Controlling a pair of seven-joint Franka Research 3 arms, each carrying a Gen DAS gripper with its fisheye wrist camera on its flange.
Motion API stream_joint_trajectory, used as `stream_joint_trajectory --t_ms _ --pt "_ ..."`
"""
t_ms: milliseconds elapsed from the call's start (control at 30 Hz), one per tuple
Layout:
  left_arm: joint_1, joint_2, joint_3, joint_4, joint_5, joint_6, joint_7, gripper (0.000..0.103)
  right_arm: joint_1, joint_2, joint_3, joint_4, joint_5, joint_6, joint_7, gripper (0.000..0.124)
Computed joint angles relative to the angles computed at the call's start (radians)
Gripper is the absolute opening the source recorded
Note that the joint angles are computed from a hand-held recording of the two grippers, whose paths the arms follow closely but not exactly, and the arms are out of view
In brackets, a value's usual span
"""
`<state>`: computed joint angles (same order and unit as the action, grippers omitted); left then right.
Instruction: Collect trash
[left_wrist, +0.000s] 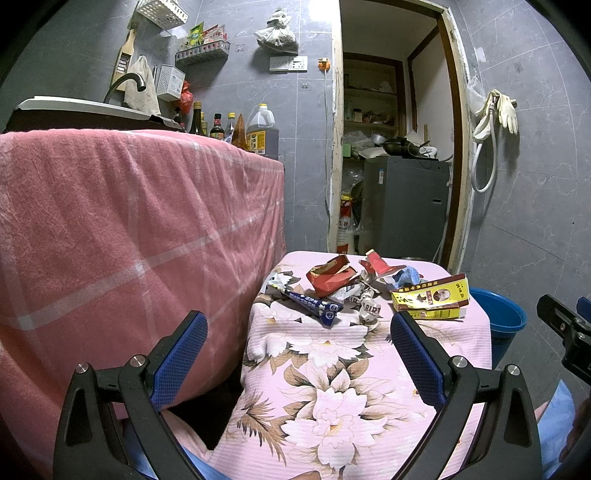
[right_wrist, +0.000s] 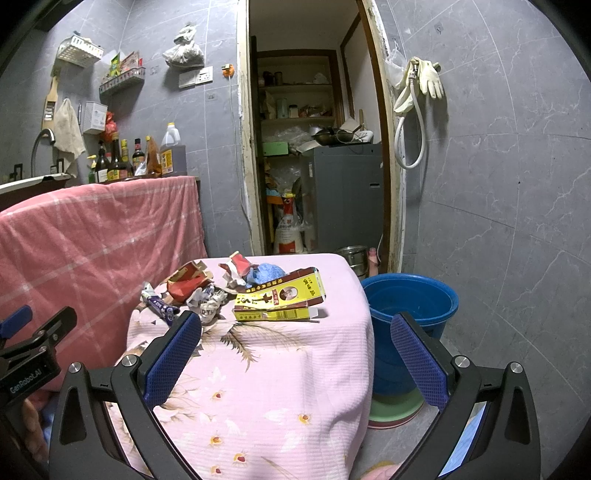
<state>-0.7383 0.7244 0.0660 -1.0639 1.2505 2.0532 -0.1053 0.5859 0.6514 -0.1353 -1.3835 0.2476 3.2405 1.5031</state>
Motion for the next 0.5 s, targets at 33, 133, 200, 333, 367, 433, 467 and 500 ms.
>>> stream_joint_trajectory --t_ms 33,133,200,333,367,433,467,500 --pt "0.0 0.001 0.0 0.001 -0.001 0.0 0.001 0.097 0.0 0.001 -0.001 0.001 0.0 0.0 0.0 0.103" --pt "0.0 0.0 0.001 -0.001 0.001 0.001 -0.001 0.097 -0.002 0.003 0.002 0.008 0.0 -0.004 0.0 0.103" --pt "0.0 -0.002 0.004 -0.003 0.005 0.002 -0.007 0.097 -0.007 0.006 0.008 0.011 -0.002 0.0 -0.003 0.103" --pt "0.004 -0.002 0.01 0.013 0.016 -0.002 -0.003 0.097 -0.023 0.026 0.028 0.05 -0.003 0.01 -0.017 0.103" --pt "0.006 0.004 0.011 0.024 0.018 -0.003 0.001 0.097 -0.023 0.033 0.027 0.063 -0.002 0.014 -0.019 0.103" --pt "0.009 0.011 0.016 0.039 0.019 -0.001 0.005 0.097 -0.013 0.054 0.014 0.097 0.003 0.01 -0.018 0.103" --pt "0.012 0.015 0.017 0.048 0.017 0.002 0.01 0.097 -0.014 0.062 0.014 0.113 0.003 0.011 -0.018 0.103" --pt "0.016 0.023 0.018 0.064 0.011 0.002 0.019 0.097 -0.027 0.074 0.026 0.137 0.0 0.006 -0.024 0.103"
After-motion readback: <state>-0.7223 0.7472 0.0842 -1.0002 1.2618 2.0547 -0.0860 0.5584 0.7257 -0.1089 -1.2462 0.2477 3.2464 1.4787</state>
